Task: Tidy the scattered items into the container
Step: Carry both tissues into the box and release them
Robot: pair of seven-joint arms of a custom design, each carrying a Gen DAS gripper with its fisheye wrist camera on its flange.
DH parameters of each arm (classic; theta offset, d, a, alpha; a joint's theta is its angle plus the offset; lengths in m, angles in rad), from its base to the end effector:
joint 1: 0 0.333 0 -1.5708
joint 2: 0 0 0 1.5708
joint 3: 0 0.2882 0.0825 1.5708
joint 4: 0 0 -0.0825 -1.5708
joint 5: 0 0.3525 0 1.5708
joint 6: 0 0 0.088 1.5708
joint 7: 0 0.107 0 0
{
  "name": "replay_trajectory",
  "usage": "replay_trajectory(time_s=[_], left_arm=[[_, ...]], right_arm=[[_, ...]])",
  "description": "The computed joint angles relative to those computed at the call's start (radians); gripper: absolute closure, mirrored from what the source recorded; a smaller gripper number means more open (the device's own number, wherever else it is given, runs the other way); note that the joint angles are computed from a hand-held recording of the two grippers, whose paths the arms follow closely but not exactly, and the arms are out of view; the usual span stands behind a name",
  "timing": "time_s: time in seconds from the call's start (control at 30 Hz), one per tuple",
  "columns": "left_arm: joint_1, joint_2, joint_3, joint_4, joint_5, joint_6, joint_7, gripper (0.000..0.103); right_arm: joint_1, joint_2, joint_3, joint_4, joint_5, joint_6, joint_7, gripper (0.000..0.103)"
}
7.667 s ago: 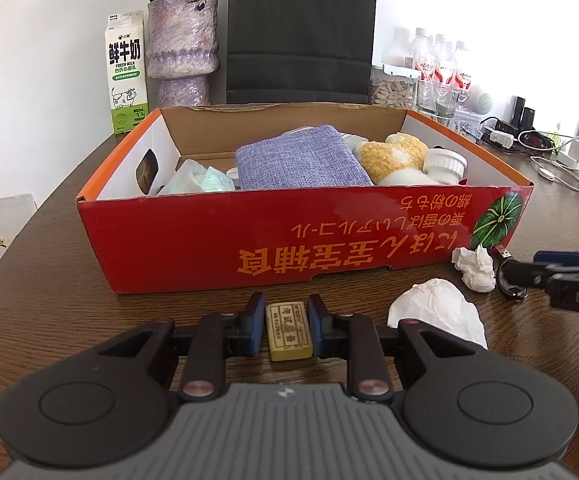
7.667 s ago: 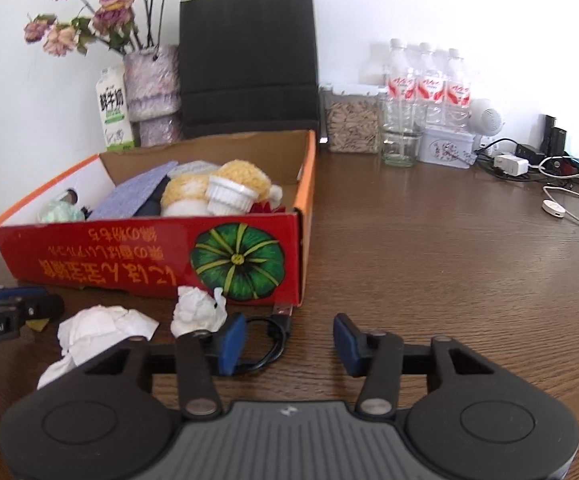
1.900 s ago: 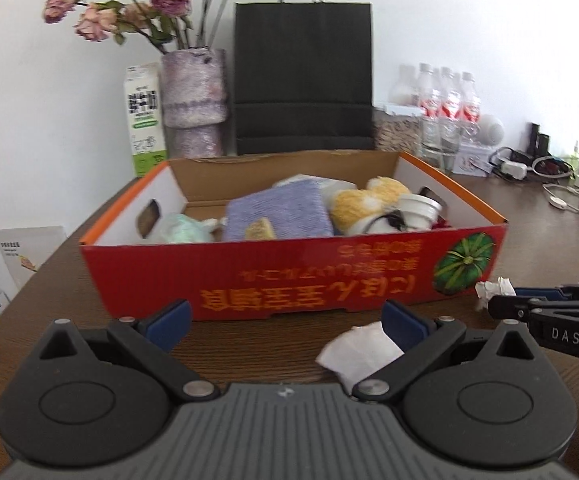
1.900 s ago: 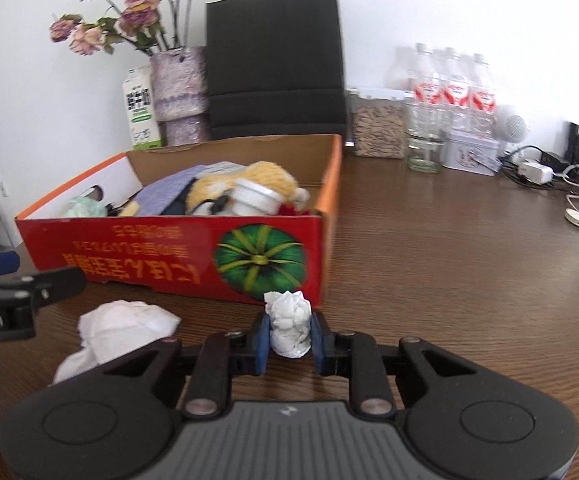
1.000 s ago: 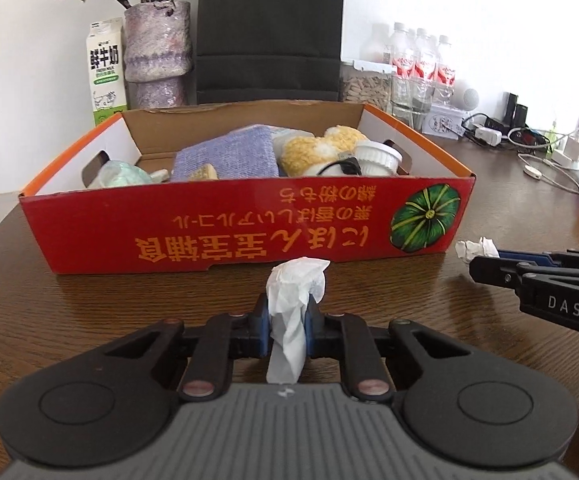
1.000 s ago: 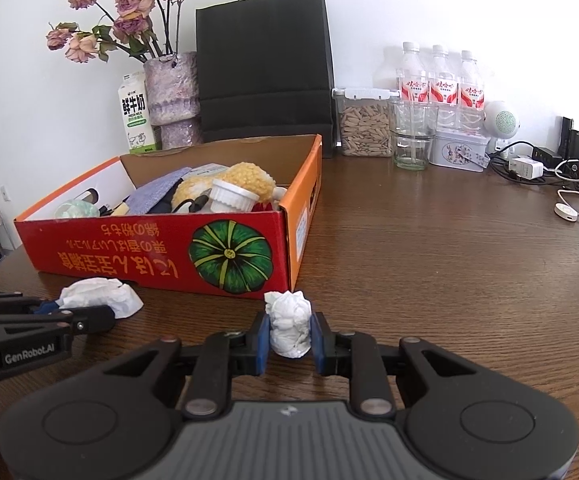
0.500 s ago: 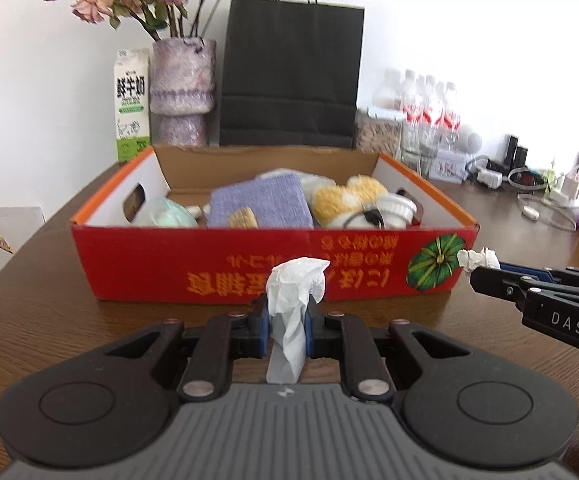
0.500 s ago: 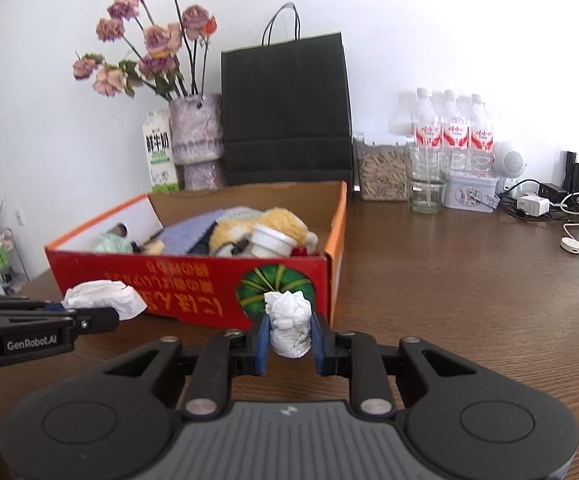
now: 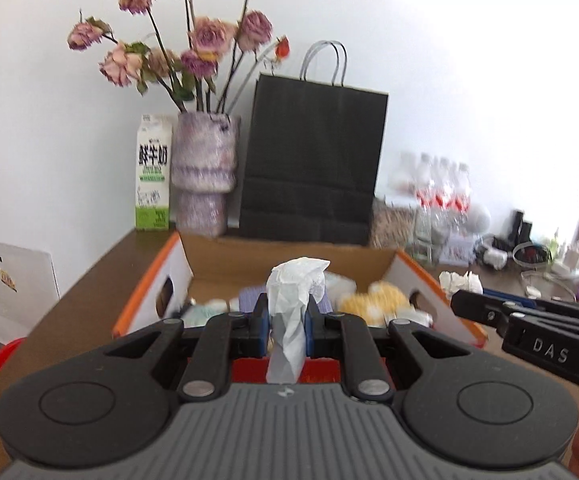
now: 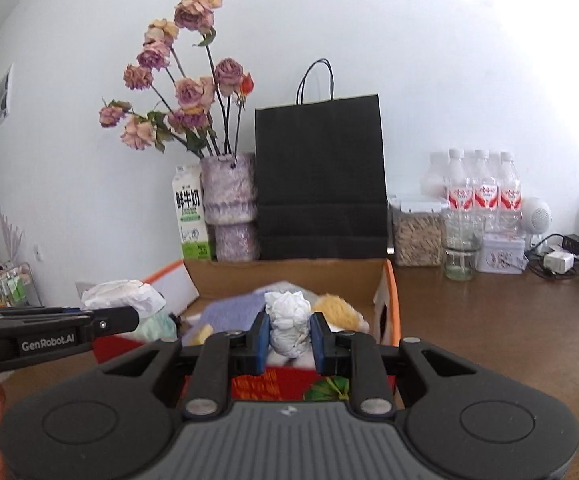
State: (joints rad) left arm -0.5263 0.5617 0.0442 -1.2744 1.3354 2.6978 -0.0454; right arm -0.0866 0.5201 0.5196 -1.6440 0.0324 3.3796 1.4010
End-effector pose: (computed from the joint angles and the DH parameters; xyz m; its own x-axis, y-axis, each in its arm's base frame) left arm 0.6158 -0.3687 0.4920 0.0159 -0.9935 0.1130 -0.3235 -0.1120 -0.9396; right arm 0.6450 0.2056 0.4926 0.3937 -0.9121 -0.1145 -0.3070 -0.0131 -0.9516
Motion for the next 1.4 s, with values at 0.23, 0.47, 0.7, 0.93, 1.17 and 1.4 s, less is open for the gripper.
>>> replay_trajectory(time_s=[0.23,0.47,0.7,0.93,1.17,1.4], left_arm=[[0.017,0.156,0.041,0.253,-0.035,-0.012,0.029,0.087],[0.056,0.42,0.047,0.566,-0.256,-0.079,0.237,0.087],[0.007,0.359,0.147,0.455,-0.295,-0.048,0.19,0.087],[-0.028,0.35,0.178,0.441,-0.26,-0.078,0.176,0.078],[-0.158,0.246,0.302,0.283,0.028,-0.179,-0.14,0.0],[-0.119,0.215,0.207,0.265,0.067,-0.217,-0.123,0.0]], right_arm=[[0.29,0.173,-0.275,0.375,0.141,-0.098,0.017,0.083],[0.407,0.393,-0.402,0.676,0.204,-0.172,0.021,0.083],[0.443,0.389,-0.47,0.655,0.225,-0.195,0.032,0.083],[0.465,0.356,-0.501,0.593,0.225,-0.161,0.026,0.082],[0.582,0.327,-0.71,0.52,0.265,-0.093,0.129,0.007],[0.588,0.278,-0.698,0.458,0.285,-0.066,0.084,0.0]])
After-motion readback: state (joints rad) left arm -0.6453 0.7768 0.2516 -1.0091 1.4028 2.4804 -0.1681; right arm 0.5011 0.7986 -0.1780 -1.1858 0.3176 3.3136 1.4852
